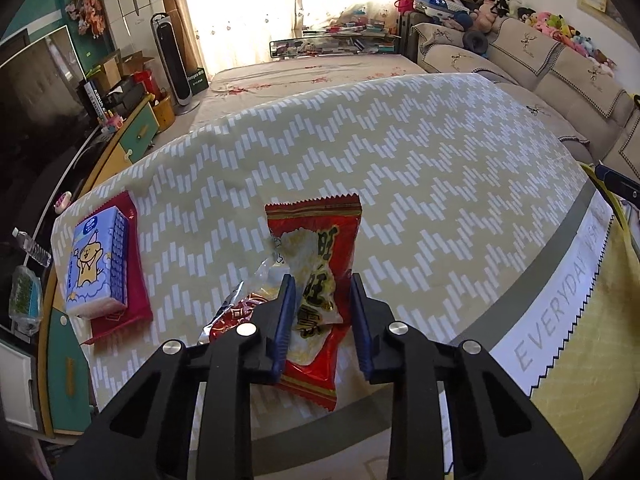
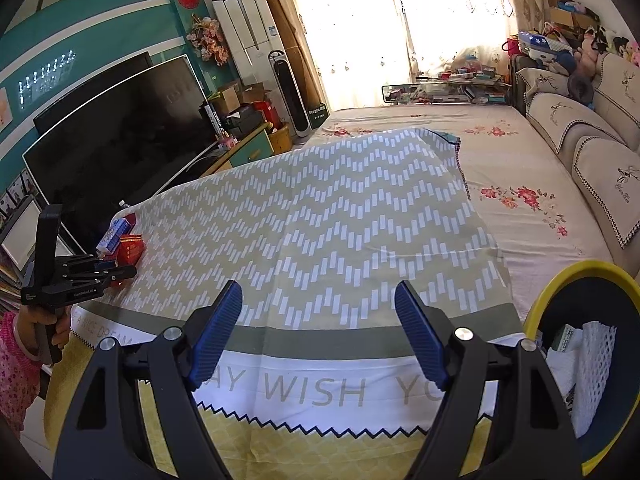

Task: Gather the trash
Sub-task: 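Carry the red wrapper with the left gripper to the bin and release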

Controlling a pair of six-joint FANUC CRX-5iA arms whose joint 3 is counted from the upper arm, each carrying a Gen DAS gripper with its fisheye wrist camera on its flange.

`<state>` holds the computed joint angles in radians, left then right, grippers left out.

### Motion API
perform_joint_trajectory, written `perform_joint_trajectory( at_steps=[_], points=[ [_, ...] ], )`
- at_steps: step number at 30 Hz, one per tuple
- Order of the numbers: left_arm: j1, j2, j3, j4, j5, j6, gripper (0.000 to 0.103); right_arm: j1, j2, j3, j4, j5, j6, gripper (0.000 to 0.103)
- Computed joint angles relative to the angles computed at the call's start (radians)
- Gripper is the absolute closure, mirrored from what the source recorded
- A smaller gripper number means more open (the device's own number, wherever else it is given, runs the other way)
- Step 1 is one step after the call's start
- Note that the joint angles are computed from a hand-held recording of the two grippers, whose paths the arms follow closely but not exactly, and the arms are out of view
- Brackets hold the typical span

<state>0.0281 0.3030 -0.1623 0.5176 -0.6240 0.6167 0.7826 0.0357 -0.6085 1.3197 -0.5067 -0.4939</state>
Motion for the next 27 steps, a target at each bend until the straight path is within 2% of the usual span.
perform_joint_trajectory(
  at_steps=[7,12,16,19,22,27],
  points=[
    [-0.038,-0.107,-0.098,0.037,0.046,-0.022,0.079,0.0,-0.007,-0.01,0.044,-0.022,-0.038,0.029],
    [-0.091,-0.188,-0.149,0.069,0.053,-0.035,0.079,0.047,-0.009,0.002,0.027,-0.144,0.003,0.029],
    [-0.157,-0.243,-0.175,0.07,0.061,-0.02,0.079,0.094,-0.103,-0.066,0.048,-0.248,-0.044,0.029],
    [-0.218,-0.25,-0.164,0.074,0.044,0.001,0.079,0.185,-0.191,-0.128,-0.014,-0.418,-0.041,0.028],
    [-0.292,-0.237,-0.139,0.081,0.033,0.014,0.079,0.324,-0.287,-0.194,-0.128,-0.663,-0.056,0.025],
    [-0.426,-0.172,-0.081,0.143,0.011,-0.014,0.079,0.58,-0.45,-0.295,-0.335,-1.013,-0.19,0.025]
  ],
)
